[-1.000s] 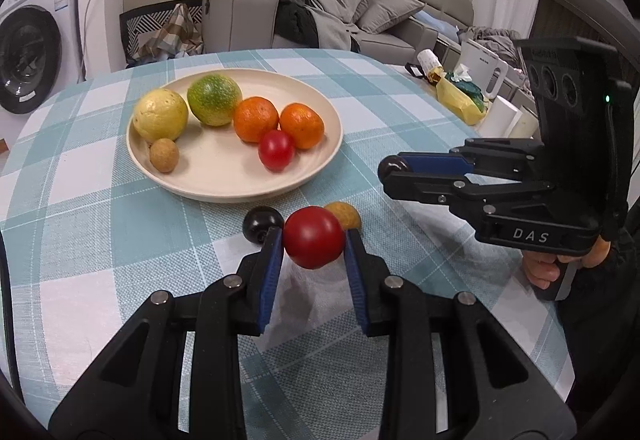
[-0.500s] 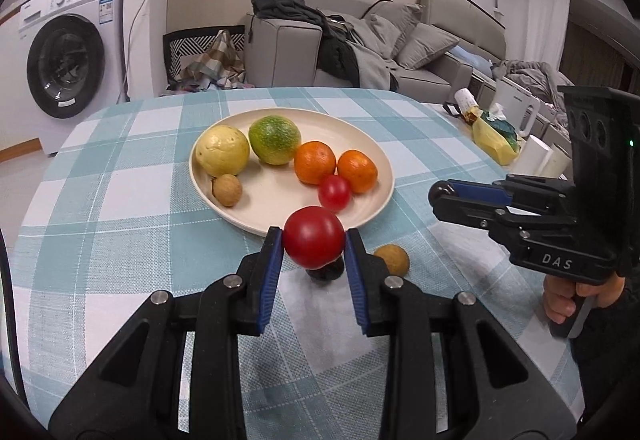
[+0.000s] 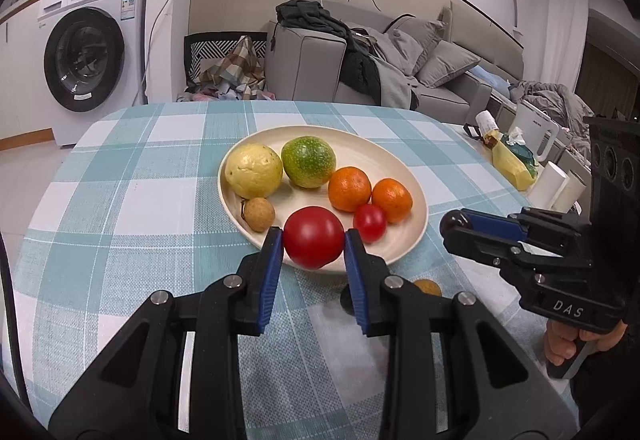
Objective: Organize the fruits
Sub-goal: 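Carry the red tomato and dark plum over the plate with both tools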
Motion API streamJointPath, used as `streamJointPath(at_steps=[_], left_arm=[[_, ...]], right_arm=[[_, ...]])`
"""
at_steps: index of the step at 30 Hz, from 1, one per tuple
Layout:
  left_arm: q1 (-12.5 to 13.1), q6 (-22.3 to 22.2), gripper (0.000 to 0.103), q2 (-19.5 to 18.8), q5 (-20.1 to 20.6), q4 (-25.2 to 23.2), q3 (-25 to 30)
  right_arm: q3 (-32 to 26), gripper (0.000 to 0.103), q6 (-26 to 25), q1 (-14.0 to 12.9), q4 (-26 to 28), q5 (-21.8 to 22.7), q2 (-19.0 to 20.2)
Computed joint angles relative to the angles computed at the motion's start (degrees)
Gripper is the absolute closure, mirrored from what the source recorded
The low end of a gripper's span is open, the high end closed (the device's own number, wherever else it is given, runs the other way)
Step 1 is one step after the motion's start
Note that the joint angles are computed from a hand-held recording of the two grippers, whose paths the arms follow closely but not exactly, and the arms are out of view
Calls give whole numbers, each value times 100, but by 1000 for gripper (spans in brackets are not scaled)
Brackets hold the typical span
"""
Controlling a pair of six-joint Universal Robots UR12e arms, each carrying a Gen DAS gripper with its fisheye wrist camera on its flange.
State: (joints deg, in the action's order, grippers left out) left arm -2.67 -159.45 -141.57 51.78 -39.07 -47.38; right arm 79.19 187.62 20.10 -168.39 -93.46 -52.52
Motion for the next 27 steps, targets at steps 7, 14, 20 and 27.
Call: streamJointPath(at_steps=[7,14,20,27], left_arm=[[-41,5,75,-167,-7,-253,290],[-68,-21,75,-261,31,-368,453],[-111,123,75,-326,81,-603,597],[-144,152,75,-355,202,-683,663]], right_arm=[[-110,77,284,-18,-14,-59,76],[-282,77,470,-23,104,-49,171],[-413,77,434,-1,280,-122,236],[-560,77,379,16,567,-186,295]])
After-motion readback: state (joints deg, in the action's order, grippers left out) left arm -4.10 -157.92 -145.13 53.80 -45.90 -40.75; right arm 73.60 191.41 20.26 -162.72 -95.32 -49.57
